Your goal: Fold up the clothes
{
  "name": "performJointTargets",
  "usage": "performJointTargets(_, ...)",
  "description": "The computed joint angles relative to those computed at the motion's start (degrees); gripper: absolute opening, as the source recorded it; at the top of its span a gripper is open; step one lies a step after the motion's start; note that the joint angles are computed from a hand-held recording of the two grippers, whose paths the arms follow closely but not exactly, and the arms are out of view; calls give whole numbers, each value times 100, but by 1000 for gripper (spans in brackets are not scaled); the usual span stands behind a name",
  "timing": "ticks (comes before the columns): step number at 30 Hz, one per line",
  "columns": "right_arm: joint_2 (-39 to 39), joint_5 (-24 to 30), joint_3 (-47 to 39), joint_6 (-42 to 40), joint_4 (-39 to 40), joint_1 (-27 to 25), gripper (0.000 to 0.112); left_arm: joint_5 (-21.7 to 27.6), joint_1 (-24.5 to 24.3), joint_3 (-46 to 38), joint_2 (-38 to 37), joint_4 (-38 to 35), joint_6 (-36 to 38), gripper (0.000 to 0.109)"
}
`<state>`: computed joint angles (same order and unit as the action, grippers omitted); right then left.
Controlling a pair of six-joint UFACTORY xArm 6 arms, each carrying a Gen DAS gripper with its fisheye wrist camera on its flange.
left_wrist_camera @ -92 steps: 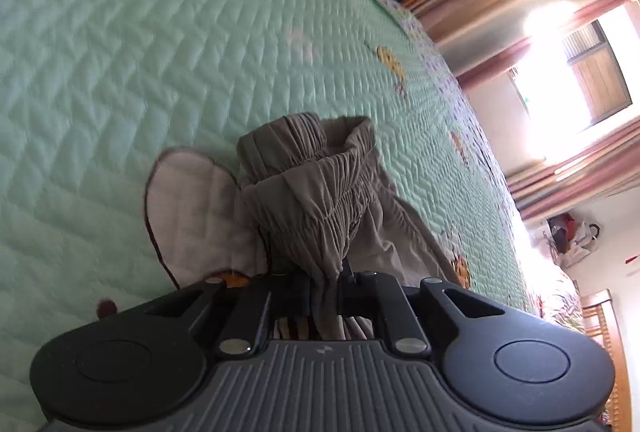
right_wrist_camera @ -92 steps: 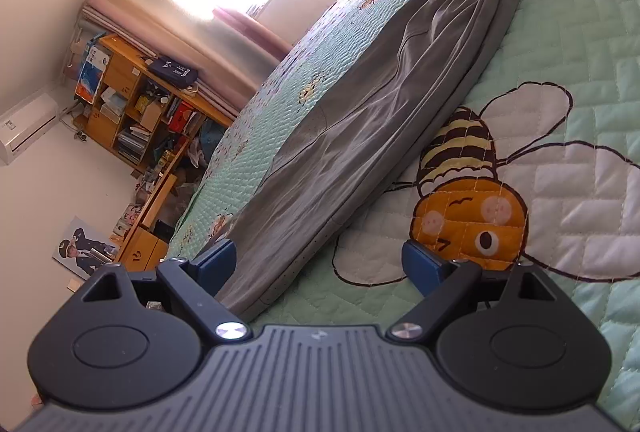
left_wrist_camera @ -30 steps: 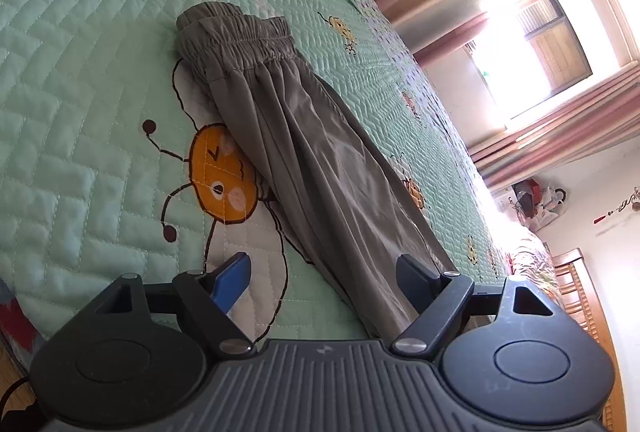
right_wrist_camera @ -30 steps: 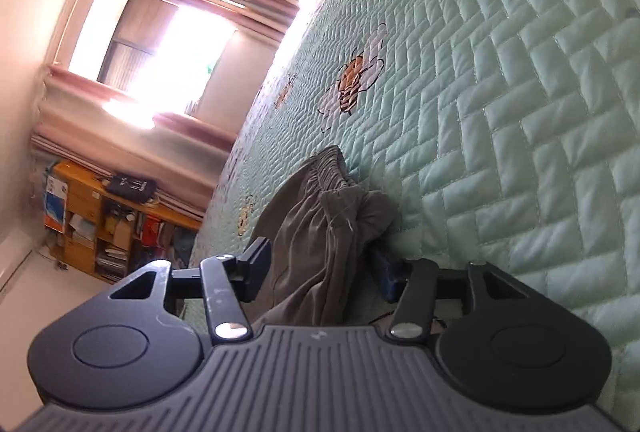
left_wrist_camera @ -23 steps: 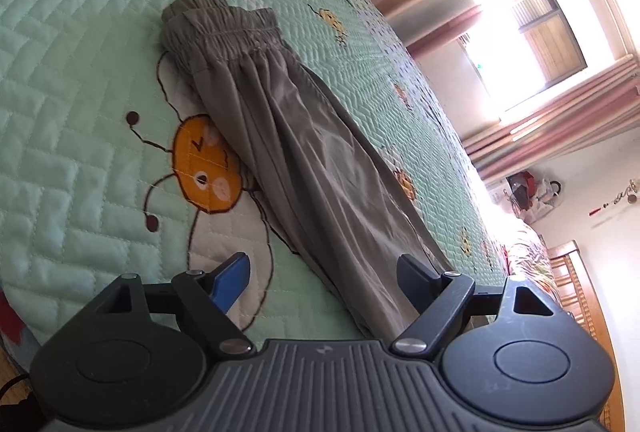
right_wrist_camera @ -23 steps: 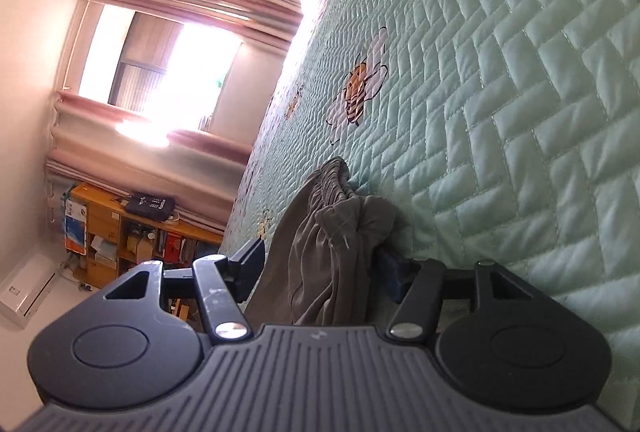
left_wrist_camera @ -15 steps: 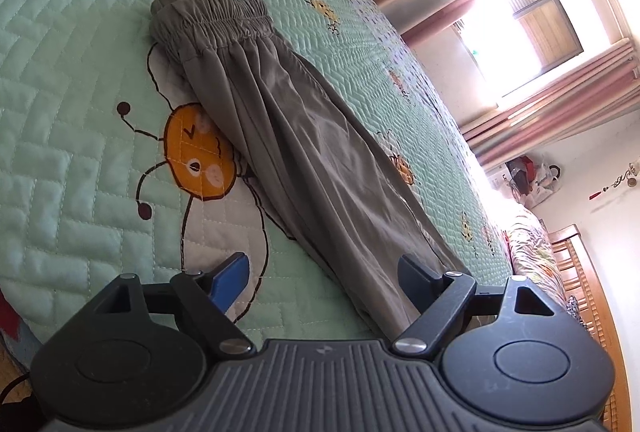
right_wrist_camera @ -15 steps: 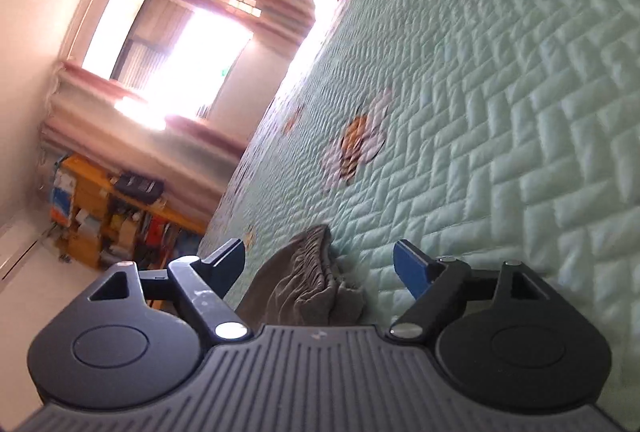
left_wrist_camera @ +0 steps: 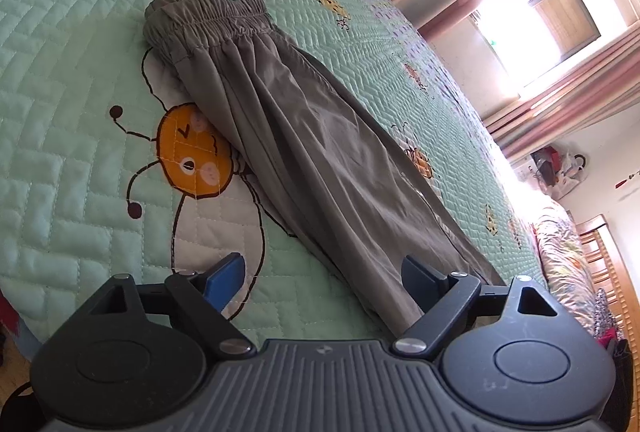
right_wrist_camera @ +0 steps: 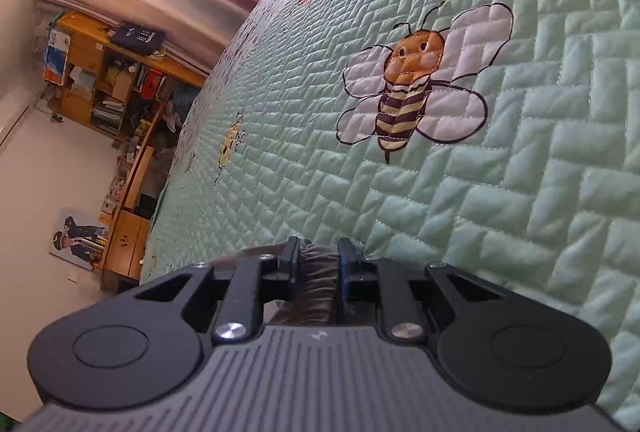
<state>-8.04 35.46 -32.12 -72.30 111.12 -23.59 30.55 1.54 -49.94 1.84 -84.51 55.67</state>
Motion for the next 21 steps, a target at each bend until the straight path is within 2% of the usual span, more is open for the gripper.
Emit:
performJointTargets(3,-141,-373,-70,-507,260,180,21,-89,-67,-24,9,104,-63,87)
performJointTargets(6,-297,-507,-266,-1066,638,107,21,-134,-82,-21,11,110,-54,88)
performJointTargets(9,209,-984,-667,-492,194,265,22,-157,-99,35,-25,-22,44,88)
performJointTargets(10,373,-1132,-795,-239,-14,314,27,-136,-89,60,-42,-57,82,88)
performJointTargets(11,538,-1259,-911,-176,-4,364,26,-108,-74,76,-57,-63,101,88)
performJointTargets(12,469,-1146,-795,-245,247,320,27,-72,-56,82,-65,-55,103,88)
performJointTargets(13,230,-950,-550,-527,737,233,34,-36,-38,87,-73,-44,103,88)
performJointTargets(14,-12,-749,-295,-831,1248,152,48,16,-7,90,-81,-49,100,88)
performJointTargets(16,-619,-485,268,-1380,1906,72,64,101,46,91,-73,-88,130,88)
performJointTargets(18,-1133,-357,717,-1428,1976,17,65,131,59,99,-57,-147,166,88)
performJointTargets(21,-1448,-833,893,-961,1634,287,65,180,60,180,-130,-265,221,88)
